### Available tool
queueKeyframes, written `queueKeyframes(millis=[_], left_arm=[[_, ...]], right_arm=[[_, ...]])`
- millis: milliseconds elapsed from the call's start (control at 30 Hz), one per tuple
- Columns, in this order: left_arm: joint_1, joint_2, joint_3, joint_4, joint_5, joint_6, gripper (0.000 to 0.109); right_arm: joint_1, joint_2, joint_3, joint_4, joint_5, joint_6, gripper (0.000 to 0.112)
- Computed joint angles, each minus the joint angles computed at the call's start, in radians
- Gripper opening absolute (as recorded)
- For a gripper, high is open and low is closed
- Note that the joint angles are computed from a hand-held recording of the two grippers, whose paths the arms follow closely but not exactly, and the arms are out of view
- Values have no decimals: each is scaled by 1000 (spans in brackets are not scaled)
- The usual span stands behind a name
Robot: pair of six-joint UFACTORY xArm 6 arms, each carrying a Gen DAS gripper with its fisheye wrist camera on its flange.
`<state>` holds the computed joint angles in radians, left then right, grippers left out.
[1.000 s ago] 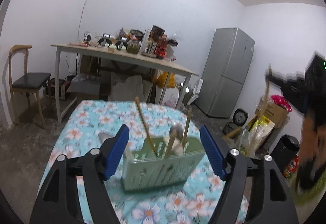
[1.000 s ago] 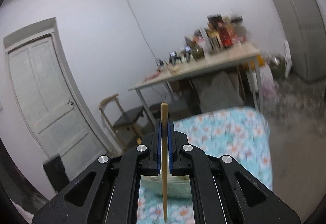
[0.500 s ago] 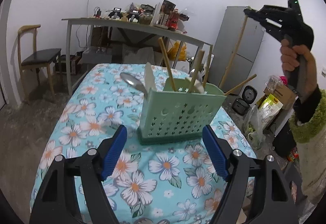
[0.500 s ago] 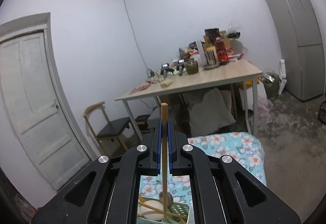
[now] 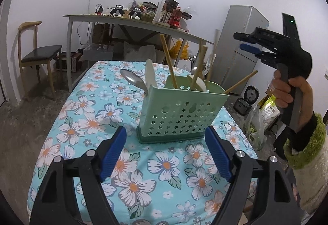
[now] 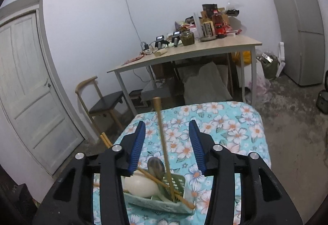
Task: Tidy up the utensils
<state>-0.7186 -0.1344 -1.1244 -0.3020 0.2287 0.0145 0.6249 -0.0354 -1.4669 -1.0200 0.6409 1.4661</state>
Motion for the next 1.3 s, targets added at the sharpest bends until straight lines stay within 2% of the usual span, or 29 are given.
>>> queueKeyframes(millis=[233,400,533,667,767,867,967,1067,1133,1300], left_arm=[[-18,13,-16,11,4,-2,79],[-24,17,-23,77,19,-57,83],[-23,17,-27,191,37,-165,91],[-16,24,-47,409,79,-366,97],[-20,37,-80,539,148,-500,97],[-33,52,-112,613,237,-597,97],[-55,68,-148,698,347,-698,97],[-78,75,-161,759,408,-745,97],[-102,82,-181,847,468,-806,97],[-149,93,-215,980,563,-899,97]], right_arm=[[29,-92,88,-63,8,85,49],[45,-141,154,-69,11,132,57],[75,-174,216,-44,16,150,65],[153,-182,247,-7,110,108,77],[233,-158,243,29,237,60,86],[293,-130,235,61,333,39,92],[329,-109,236,95,384,29,94],[351,-110,253,100,409,55,95],[363,-109,252,99,440,74,95],[391,-97,229,89,554,90,95]])
